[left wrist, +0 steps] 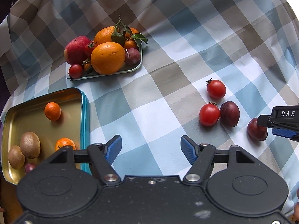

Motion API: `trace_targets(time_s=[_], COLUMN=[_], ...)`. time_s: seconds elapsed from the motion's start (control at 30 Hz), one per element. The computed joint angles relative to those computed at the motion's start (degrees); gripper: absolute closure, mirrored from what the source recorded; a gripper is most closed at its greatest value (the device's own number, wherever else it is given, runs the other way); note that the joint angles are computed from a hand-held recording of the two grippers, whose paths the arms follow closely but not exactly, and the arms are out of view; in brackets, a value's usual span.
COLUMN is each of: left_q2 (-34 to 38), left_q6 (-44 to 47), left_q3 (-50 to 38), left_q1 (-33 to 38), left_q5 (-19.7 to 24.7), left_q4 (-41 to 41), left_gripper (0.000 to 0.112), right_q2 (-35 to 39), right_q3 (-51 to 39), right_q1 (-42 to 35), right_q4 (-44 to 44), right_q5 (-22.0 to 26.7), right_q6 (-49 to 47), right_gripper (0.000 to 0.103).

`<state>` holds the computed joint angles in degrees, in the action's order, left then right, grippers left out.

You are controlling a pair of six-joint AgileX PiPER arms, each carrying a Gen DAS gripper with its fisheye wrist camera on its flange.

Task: Organize fruits
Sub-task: 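Grasp a dark red plum with the right tool while the left tool grasps a cherry tomato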

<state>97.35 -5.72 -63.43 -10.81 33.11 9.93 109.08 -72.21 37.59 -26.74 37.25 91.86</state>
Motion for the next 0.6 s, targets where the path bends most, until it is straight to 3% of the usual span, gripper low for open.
trace_targets(time_s=[0.23, 0.6], left_q2=[2.0, 7.3], left_q6=[2.6, 10.5], left_q3=[-2.3, -9.0], left_q1=[0.7, 4.1], left_q5=[1.8, 7.9], left_q4=[-4.2, -19.4], left_gripper=[0.041, 0.041], right_q2=[1.6, 3.5], right_q3=[-0.9, -2.4], right_q1=[-0.8, 1.7], right_q4=[1.8, 1.7], right_q5=[-2.9, 0.1], right_q6=[-3.5, -4.3], right_gripper=[0.052, 0.054])
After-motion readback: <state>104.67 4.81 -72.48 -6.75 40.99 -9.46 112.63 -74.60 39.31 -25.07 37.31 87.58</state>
